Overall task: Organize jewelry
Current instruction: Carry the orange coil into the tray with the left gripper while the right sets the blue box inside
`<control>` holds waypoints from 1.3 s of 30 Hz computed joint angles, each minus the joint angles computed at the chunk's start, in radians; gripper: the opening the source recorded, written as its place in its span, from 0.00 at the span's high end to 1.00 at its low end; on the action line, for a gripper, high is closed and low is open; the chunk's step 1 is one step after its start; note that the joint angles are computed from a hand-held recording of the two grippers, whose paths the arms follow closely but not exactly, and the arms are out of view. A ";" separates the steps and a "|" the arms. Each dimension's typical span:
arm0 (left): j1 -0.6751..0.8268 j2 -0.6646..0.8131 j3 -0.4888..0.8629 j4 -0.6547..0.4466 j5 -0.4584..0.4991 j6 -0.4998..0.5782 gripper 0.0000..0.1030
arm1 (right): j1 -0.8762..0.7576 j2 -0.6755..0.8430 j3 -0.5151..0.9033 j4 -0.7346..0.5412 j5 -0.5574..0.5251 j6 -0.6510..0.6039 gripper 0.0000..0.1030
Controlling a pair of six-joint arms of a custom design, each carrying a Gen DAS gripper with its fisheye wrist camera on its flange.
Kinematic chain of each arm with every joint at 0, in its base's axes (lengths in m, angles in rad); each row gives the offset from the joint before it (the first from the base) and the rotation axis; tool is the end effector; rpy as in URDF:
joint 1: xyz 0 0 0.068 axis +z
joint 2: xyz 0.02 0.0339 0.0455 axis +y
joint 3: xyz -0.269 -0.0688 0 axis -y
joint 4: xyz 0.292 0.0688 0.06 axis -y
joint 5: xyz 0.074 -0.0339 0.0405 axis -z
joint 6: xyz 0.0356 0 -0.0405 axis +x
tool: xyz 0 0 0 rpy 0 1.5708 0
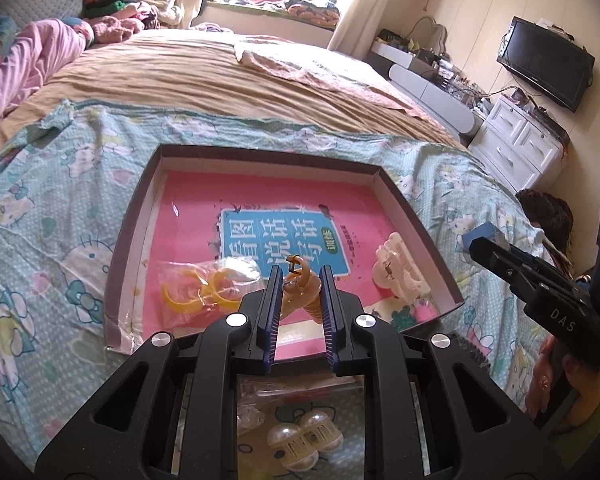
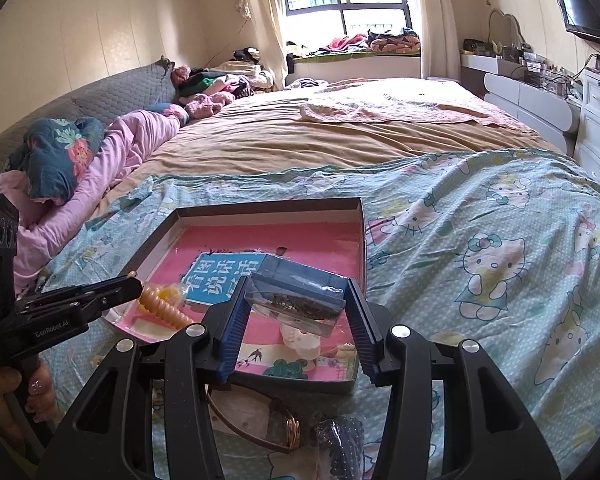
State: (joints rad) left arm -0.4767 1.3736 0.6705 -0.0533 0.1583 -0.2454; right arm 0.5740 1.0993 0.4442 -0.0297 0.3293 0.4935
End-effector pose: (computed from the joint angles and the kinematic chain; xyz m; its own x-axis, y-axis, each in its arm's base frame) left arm 0.2713 -0.1464 0.1593 -0.7264 0.1051 -0.6792 0.3902 0.8766 -0.2816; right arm 0.2156 0.1257 0.1547 -0.6115 0.1384 -0.7790 -0.0157 0.9823 0.1868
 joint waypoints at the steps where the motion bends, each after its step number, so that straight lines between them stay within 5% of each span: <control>1: 0.004 0.009 0.003 0.000 0.006 0.002 0.89 | -0.001 0.013 0.006 -0.001 -0.001 0.000 0.56; 39: 0.092 0.172 0.072 -0.015 0.055 0.054 0.88 | 0.003 0.298 0.105 0.026 -0.020 0.037 0.55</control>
State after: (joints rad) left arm -0.3850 1.5460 0.7420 -0.0684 0.2128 -0.1917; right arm 0.5774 1.3975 0.5497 -0.0039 0.3093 0.5308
